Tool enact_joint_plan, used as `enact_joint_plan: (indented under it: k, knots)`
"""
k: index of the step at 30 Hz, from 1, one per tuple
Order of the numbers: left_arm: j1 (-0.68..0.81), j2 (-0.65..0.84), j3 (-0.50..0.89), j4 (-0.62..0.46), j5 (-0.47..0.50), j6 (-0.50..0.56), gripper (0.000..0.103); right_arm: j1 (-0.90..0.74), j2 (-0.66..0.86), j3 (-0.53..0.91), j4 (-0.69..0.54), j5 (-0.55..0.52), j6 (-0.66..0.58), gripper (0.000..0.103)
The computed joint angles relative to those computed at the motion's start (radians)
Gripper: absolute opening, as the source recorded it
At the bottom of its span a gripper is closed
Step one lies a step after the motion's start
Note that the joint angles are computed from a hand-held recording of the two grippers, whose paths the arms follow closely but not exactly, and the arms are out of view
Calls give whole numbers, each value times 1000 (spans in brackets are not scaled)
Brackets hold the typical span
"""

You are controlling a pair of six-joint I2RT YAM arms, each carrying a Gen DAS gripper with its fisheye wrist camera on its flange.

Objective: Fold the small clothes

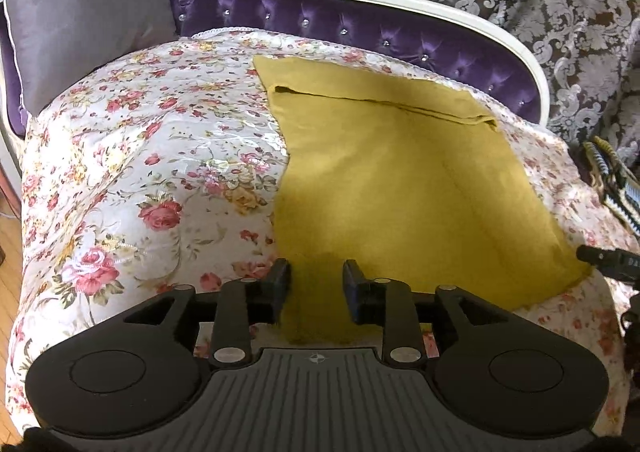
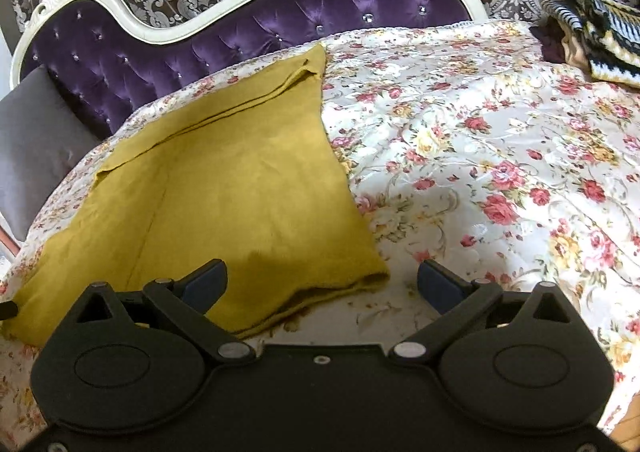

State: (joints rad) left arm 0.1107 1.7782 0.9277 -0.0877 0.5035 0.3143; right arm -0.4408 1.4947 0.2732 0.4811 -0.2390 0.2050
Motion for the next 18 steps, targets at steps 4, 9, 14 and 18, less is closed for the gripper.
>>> enact_joint_plan:
  k: [4,9,14,18]
  knots:
    - [1,0,1,-3,1,4,29,-14,18,2,19,-8,-7,73]
    - [3,-1,-5,7,8,14,30,-25,31,-3,49,-18,7,36]
    - [11,-2,-9,4,31,54,34,-68,26,6,43,-112,41,18]
    - [10,-5,-6,-9,43,81,42,-101,27,28,71,-202,107,18]
